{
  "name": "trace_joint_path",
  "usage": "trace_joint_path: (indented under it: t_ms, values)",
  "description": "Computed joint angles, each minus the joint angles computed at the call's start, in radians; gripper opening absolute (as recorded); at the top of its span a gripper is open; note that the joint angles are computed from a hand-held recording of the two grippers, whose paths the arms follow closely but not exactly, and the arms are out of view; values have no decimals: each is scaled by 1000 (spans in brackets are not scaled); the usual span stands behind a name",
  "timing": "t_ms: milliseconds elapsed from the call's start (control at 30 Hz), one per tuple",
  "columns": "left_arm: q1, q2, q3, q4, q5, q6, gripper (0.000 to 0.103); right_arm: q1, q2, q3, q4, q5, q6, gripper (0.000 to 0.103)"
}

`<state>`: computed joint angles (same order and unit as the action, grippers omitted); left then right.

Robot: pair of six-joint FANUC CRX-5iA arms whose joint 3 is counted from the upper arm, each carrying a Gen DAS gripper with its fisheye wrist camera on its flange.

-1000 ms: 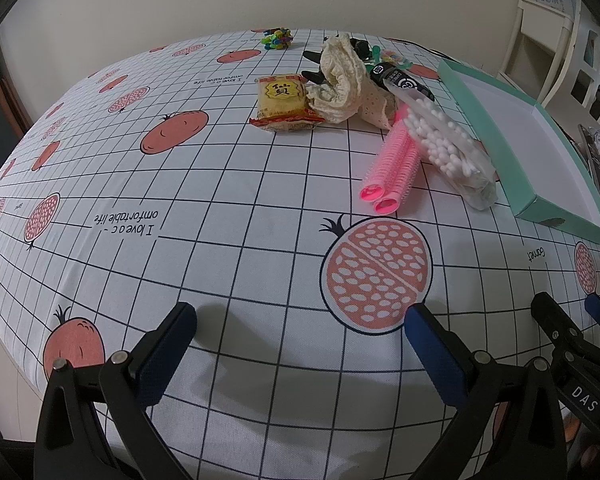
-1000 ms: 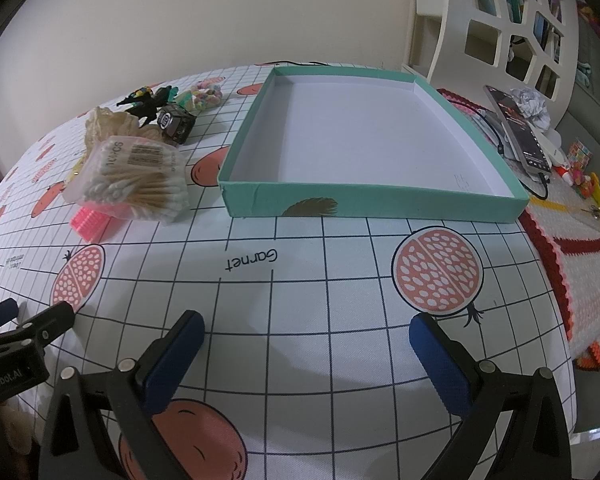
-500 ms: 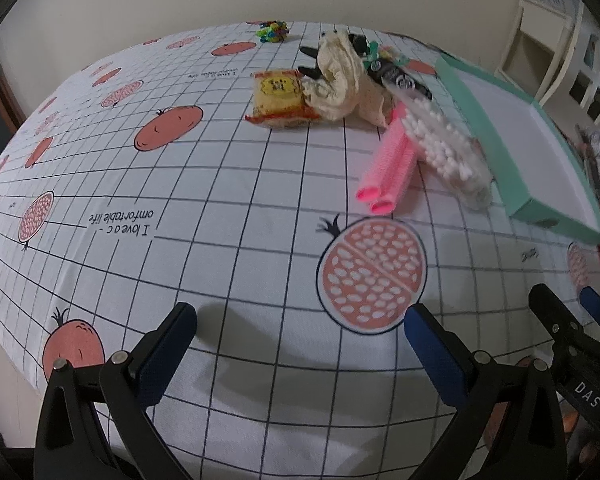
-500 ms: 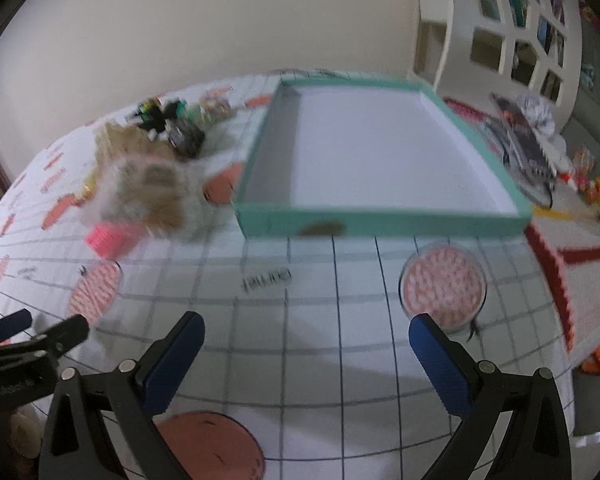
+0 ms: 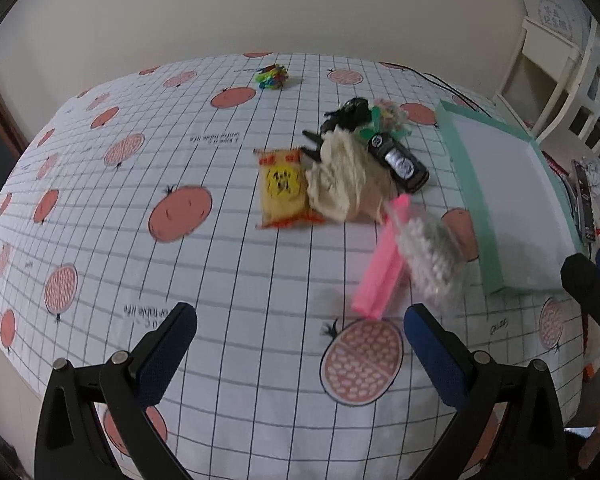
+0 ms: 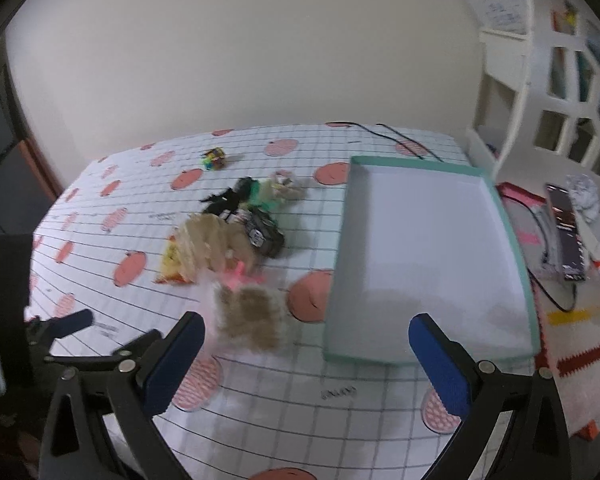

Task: Organize objects
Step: 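Grasp the cotton swab bag with the right tool while the left tool approaches the pink roller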

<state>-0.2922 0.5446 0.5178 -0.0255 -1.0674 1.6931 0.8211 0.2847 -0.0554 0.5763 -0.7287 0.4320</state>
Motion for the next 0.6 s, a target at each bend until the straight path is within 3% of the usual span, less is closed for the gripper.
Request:
trace_joint_path:
  t_ms: [267,600]
  values:
    - [1,83,140,-1,-102,-58,103,-53,81,190,-238,-29,263,103]
    - [-4,147,202,53,-148,-94,103,-111,174,349,-463,-59,424,102]
